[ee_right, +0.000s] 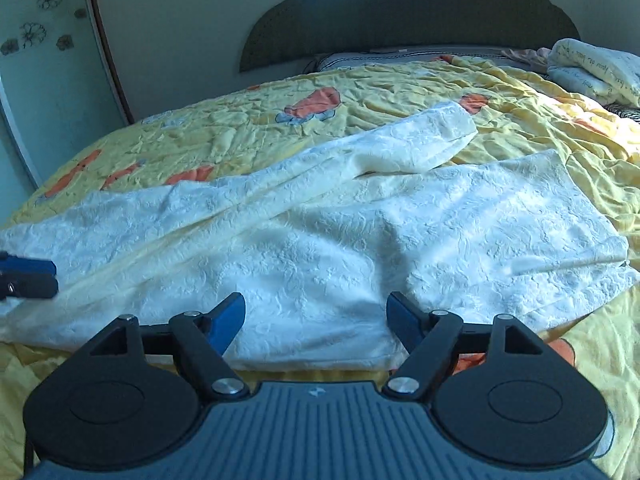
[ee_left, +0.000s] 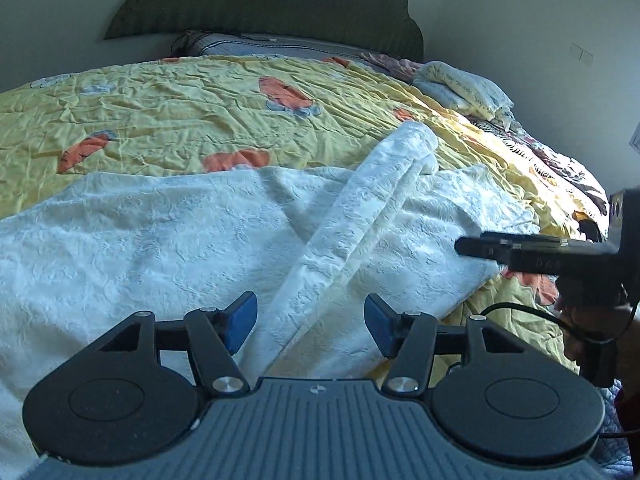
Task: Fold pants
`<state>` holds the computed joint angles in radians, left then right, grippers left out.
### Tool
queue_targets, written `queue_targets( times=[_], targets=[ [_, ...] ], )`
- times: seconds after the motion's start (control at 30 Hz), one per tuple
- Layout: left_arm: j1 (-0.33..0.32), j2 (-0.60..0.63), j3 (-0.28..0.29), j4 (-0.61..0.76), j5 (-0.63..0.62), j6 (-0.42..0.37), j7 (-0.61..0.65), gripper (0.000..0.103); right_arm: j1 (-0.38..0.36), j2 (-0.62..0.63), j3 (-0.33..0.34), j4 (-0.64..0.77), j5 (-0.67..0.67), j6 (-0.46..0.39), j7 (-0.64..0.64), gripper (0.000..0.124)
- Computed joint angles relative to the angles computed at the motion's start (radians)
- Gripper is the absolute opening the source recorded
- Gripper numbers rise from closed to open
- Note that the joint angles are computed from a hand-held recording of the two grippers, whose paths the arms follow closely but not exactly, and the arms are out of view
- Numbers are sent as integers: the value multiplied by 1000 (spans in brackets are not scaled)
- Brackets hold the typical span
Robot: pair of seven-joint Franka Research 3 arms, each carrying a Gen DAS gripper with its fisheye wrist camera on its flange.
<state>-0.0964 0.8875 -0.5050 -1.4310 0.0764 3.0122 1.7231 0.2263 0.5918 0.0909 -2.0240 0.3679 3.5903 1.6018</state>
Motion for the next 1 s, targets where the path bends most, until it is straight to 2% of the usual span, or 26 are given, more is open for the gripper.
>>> queue_targets(
  times=[0.07, 0.23, 0.43, 0.5, 0.57, 0.63, 0.7, 0.83, 0.87, 1.0],
  targets=[
    [-9, 11, 2, 16, -1, -14, -1, 62, -107, 26, 96, 23, -106, 66, 87, 78],
    [-46, 6, 43, 19, 13, 0, -22, 62, -299, 153, 268, 167, -397, 116, 338, 78],
    [-70, 15, 69, 33, 31, 8, -51, 62, -403, 287, 384, 311, -632, 66, 532, 80],
    [-92, 12, 95, 32, 48, 20, -65, 62, -442, 330, 429, 354, -721, 41, 580, 81],
    [-114, 9, 123, 31, 69, 32, -80, 62, -525, 412, 533, 416, -871, -17, 627, 86],
    [-135, 5, 148, 28, 90, 41, -99, 62, -575, 486, 613, 467, -941, -66, 629, 87],
    [-143, 4, 157, 28, 106, 40, -110, 62, -554, 494, 598, 488, -877, -72, 617, 87],
    [-141, 7, 156, 32, 119, 38, -131, 62, -402, 402, 401, 460, -604, 33, 615, 87],
    [-135, 12, 149, 39, 119, 34, -133, 62, -376, 380, 366, 447, -571, 47, 614, 87],
    [-138, 29, 149, 70, 113, 22, -152, 62, -371, 357, 343, 425, -608, 56, 633, 88]
  ],
)
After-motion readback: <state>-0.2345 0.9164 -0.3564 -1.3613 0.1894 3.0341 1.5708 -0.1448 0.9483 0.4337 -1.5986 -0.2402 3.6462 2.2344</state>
